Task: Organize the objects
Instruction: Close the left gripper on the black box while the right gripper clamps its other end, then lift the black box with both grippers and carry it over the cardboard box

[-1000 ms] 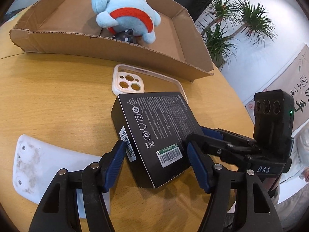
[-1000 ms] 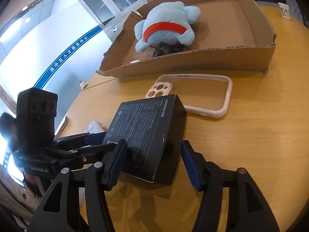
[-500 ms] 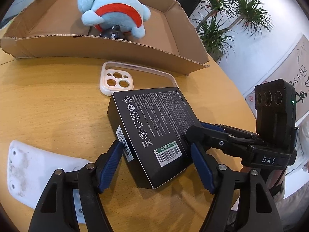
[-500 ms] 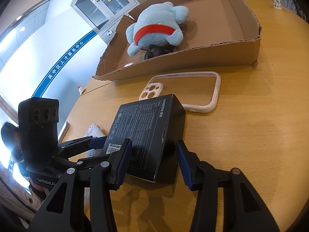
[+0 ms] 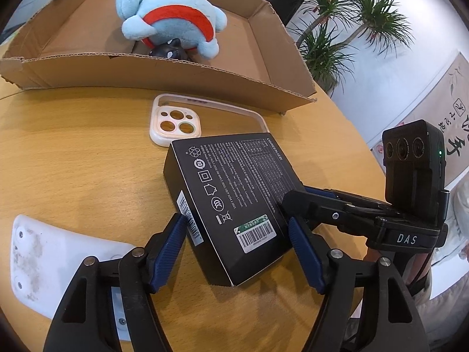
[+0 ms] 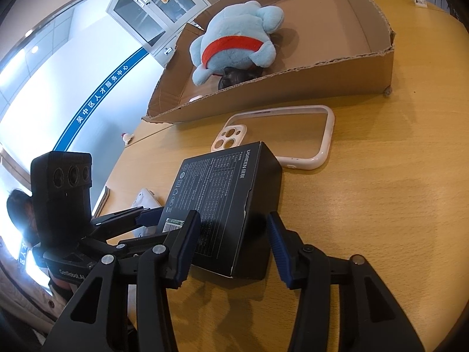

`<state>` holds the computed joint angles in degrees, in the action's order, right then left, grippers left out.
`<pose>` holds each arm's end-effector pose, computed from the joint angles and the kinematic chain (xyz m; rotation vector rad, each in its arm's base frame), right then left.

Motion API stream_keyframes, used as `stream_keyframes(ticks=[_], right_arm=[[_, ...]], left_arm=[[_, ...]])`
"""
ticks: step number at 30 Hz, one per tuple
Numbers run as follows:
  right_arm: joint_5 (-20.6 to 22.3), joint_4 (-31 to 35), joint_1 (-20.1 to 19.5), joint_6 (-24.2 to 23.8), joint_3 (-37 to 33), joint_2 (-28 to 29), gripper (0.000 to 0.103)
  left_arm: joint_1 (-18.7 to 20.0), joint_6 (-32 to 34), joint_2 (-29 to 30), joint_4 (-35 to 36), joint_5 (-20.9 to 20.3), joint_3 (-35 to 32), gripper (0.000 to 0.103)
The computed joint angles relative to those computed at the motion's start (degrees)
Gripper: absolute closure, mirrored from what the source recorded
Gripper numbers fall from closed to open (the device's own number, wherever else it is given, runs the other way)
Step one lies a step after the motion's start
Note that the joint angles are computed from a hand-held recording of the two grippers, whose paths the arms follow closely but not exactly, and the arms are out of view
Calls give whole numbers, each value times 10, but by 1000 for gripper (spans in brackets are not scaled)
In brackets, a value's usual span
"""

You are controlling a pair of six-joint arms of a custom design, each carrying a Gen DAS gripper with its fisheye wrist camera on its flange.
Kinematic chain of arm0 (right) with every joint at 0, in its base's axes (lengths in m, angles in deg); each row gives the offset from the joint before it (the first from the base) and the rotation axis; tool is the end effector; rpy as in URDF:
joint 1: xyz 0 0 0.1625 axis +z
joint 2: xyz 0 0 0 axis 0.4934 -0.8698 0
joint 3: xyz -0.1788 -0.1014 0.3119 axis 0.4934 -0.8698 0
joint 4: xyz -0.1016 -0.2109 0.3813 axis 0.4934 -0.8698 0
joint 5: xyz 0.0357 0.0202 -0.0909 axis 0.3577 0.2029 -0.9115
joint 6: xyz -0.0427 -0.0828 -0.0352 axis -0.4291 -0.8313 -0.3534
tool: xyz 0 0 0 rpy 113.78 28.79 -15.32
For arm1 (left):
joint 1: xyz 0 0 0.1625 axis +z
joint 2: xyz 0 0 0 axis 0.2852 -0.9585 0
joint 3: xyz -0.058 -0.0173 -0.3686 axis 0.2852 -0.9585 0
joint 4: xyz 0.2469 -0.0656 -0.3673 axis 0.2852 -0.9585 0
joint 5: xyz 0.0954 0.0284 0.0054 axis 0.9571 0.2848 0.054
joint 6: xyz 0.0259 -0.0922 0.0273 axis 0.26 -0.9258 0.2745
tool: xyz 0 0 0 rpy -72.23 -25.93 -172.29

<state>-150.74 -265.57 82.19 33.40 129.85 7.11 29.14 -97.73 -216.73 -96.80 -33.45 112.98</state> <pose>0.3006 -0.4006 -0.0352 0.8625 -2.9936 0.3936 -0.0379 -0.3226 0.2551 -0.0048 2.6461 -0.9483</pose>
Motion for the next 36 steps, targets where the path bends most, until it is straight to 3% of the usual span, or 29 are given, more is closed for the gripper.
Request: stream_keyframes(ticks=[17, 36], right_arm=[[-12, -13, 8, 9, 2, 0, 63], [-1, -44, 25, 8, 7, -14, 71]], left_arm=[[-6, -4, -6, 2, 5, 2, 37], [-56, -28, -72, 60, 48, 5, 38]])
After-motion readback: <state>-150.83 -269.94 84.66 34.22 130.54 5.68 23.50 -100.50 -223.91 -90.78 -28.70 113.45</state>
